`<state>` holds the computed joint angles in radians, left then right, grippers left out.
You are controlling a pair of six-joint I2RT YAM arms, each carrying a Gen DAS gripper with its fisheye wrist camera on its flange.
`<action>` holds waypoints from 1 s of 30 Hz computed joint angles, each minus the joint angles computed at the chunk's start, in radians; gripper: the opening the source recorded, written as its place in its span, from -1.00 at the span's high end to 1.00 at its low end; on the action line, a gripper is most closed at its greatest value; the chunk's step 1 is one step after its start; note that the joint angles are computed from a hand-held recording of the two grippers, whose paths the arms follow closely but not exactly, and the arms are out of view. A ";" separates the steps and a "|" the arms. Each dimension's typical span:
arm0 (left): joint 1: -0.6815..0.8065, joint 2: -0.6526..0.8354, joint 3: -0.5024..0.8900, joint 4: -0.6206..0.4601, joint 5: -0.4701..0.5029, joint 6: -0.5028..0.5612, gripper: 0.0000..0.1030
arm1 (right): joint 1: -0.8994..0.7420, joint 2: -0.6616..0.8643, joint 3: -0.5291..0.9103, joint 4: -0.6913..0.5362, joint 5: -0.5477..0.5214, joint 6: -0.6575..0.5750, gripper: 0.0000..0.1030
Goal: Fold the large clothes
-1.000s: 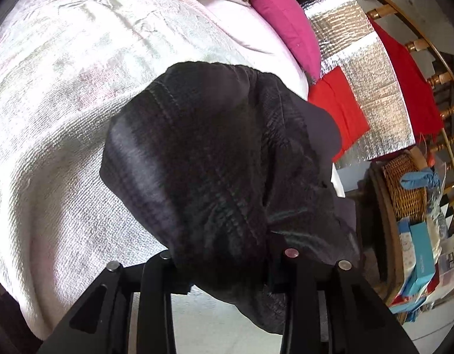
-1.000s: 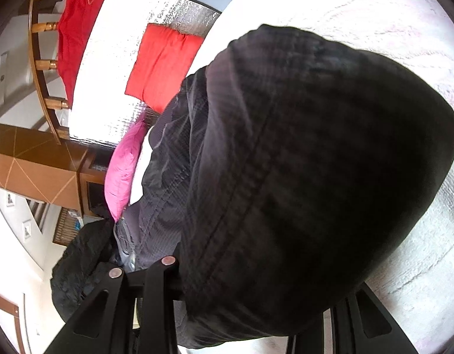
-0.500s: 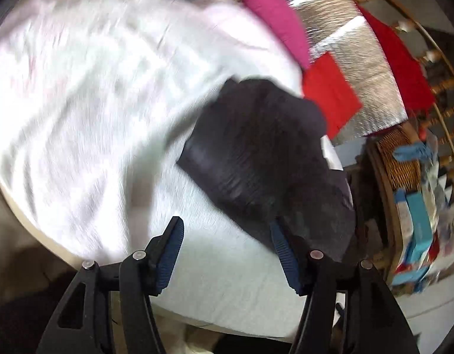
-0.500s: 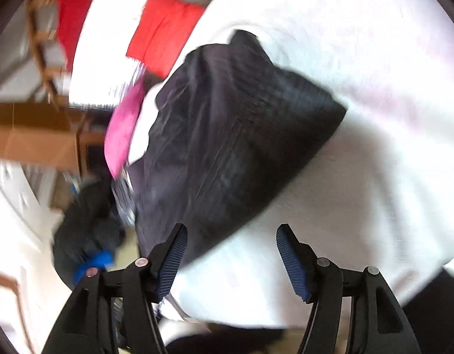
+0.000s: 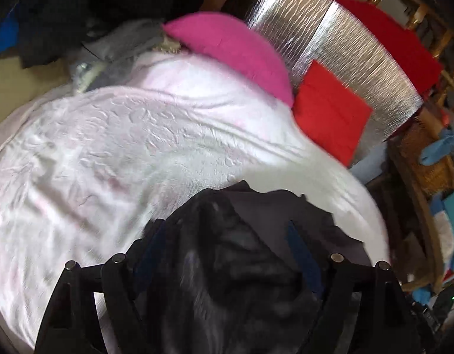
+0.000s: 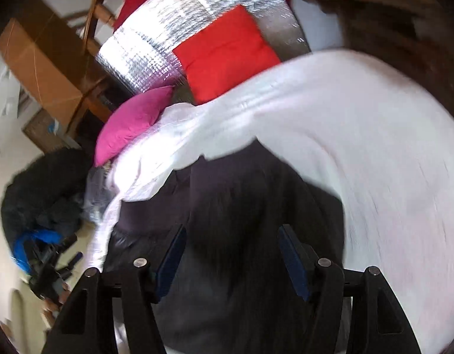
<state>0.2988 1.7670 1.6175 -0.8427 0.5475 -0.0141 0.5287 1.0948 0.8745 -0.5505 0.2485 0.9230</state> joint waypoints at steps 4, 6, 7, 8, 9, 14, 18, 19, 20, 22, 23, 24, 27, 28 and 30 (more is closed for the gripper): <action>-0.062 0.105 0.059 0.038 -0.063 -0.023 -0.60 | -0.169 0.249 0.138 0.062 -0.174 -0.191 -0.32; -0.082 0.179 0.134 -0.008 -0.092 -0.010 -0.60 | -0.221 0.349 0.218 0.043 -0.212 -0.272 -0.32; -0.087 0.223 0.184 -0.045 -0.085 0.003 -0.60 | -0.230 0.373 0.232 0.045 -0.228 -0.295 -0.32; -0.084 0.243 0.204 -0.057 -0.082 0.007 -0.60 | -0.253 0.426 0.281 0.033 -0.268 -0.338 -0.32; -0.087 0.256 0.213 -0.052 -0.093 0.001 -0.60 | -0.266 0.469 0.322 0.017 -0.300 -0.367 -0.32; -0.100 0.297 0.260 -0.100 -0.079 0.065 -0.59 | -0.264 0.646 0.493 -0.073 -0.336 -0.520 -0.32; -0.121 0.298 0.244 -0.086 -0.102 0.118 -0.47 | -0.230 0.772 0.596 -0.145 -0.273 -0.581 -0.32; -0.131 0.293 0.232 -0.073 -0.132 0.117 -0.27 | -0.227 0.785 0.602 -0.147 -0.270 -0.582 -0.32; -0.140 0.291 0.226 -0.064 -0.159 0.118 -0.07 | -0.221 0.791 0.602 -0.151 -0.261 -0.586 -0.26; -0.168 0.282 0.196 -0.028 -0.240 0.135 0.17 | -0.207 0.777 0.587 -0.150 -0.251 -0.592 0.04; -0.177 0.273 0.180 -0.010 -0.272 0.134 0.26 | -0.198 0.766 0.579 -0.148 -0.241 -0.593 0.17; -0.175 0.262 0.172 -0.001 -0.266 0.123 0.30 | -0.182 0.748 0.567 -0.147 -0.217 -0.590 0.33; -0.142 0.211 0.147 0.032 -0.173 0.092 0.45 | -0.132 0.686 0.537 -0.145 -0.119 -0.596 0.58; -0.131 0.183 0.124 0.067 -0.152 0.082 0.47 | -0.122 0.659 0.524 -0.136 -0.088 -0.592 0.62; -0.114 0.145 0.092 0.119 -0.123 0.056 0.49 | -0.117 0.603 0.492 -0.103 -0.047 -0.566 0.69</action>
<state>0.1847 1.9116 1.7094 -0.7240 0.4245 0.0422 0.4116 1.6976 1.3666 -0.6534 0.2010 0.3574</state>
